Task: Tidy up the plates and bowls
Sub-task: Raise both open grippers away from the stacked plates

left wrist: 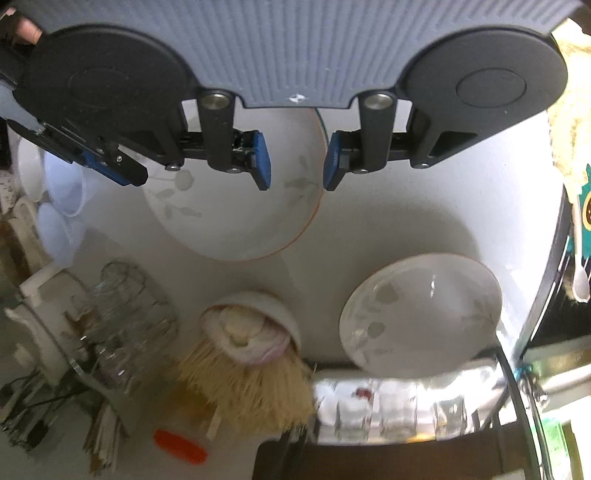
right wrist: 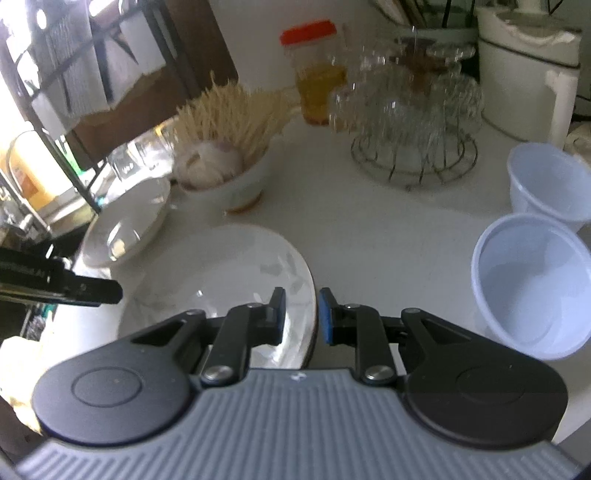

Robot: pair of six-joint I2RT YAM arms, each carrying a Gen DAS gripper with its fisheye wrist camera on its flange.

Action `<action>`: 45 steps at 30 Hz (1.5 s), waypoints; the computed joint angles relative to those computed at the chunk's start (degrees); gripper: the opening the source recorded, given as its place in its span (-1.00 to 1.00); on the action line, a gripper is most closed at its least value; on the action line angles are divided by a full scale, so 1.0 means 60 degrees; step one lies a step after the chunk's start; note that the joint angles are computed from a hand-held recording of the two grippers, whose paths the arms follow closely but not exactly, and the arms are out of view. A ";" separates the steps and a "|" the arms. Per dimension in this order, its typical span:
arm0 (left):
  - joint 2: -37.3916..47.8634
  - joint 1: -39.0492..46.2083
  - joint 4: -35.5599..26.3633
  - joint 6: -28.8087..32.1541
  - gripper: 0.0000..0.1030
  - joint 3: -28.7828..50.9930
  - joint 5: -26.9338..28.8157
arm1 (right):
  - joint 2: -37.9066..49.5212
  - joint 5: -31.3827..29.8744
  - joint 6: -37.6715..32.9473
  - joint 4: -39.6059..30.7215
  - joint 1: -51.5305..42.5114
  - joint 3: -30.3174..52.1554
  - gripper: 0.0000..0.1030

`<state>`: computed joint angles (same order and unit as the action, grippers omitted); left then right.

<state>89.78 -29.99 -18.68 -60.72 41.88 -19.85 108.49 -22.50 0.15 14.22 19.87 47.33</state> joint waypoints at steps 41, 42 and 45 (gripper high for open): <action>-0.2482 -0.5269 -0.5064 -0.3568 -0.26 0.1938 -0.3947 | -0.7070 -0.2569 -0.0859 -0.3229 -0.1795 -0.2182 -0.54; -0.2548 -0.5353 -0.5116 -0.3751 -0.26 0.1853 -0.3917 | -0.7082 -0.2583 -0.0892 -0.3265 -0.1758 -0.2182 -0.54; -0.2660 -0.5564 -0.5404 -0.4209 -0.26 0.1681 -0.3846 | -0.7220 -0.2421 -0.1023 -0.3384 -0.1572 -0.2213 -0.54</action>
<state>73.82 -63.37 -51.10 -85.97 51.97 -42.93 65.17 -37.03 -5.99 -6.08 10.43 34.06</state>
